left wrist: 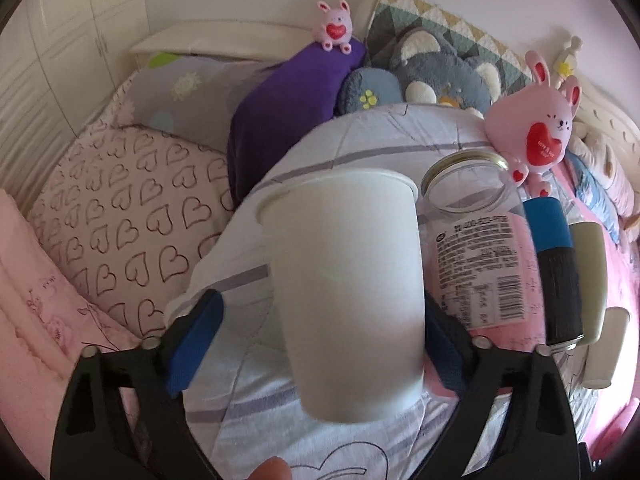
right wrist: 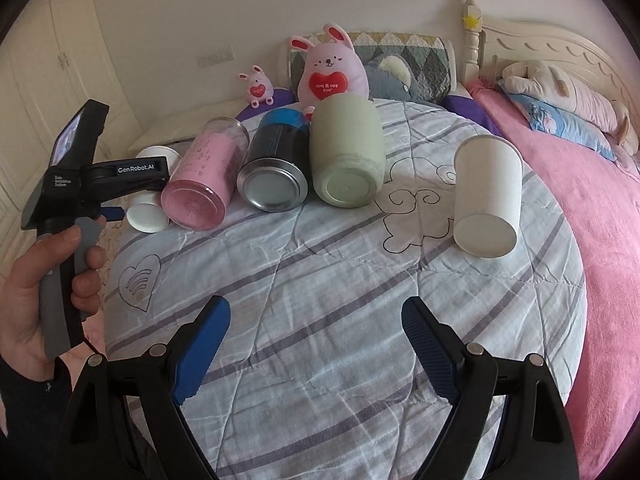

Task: Flip cup upright
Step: 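Grasp the white paper cup lying on its side with the left gripper and lift, then carry the white cup forward and set it on the quilt, open left gripper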

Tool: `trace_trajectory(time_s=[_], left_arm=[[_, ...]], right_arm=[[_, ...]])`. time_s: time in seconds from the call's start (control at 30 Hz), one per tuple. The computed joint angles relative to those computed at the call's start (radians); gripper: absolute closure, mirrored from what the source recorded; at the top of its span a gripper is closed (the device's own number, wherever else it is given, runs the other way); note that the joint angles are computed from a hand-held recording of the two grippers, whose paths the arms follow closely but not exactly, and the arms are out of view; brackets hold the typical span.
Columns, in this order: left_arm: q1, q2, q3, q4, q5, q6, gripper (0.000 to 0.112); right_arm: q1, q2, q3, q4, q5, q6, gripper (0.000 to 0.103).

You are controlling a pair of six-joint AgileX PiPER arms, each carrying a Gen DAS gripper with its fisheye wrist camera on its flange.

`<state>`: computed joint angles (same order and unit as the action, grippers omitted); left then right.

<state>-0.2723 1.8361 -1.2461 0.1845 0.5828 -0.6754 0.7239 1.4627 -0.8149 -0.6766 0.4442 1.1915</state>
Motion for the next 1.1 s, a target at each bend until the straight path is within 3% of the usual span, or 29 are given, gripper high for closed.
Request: trace_trajectory(time_s=[0.27,0.43,0.67,0.83,1.1], left_arm=[[0.017,-0.013,0.024,-0.054,-0.029,0.105,0.049],[0.018,-0.048,0.069,-0.078,-0.060,0.154,0.050],[-0.027,-0.151,0.157,-0.004,-0.053,0.093,0.050],[-0.154,-0.292,0.254,0.121,-0.011,-0.043,0.050],[-0.509,-0.430,0.324,0.309,0.111,-0.358,0.049]], right_arm=[[0.007,0.014,-0.005,-0.006,0.007,0.015,0.015],[0.024,0.008,-0.001,-0.016,0.014,0.035,0.015],[0.045,-0.028,0.023,-0.037,0.032,0.074,0.015],[0.069,-0.099,0.069,-0.080,0.056,0.139,0.015],[0.156,-0.321,0.213,-0.164,0.174,0.302,0.015]])
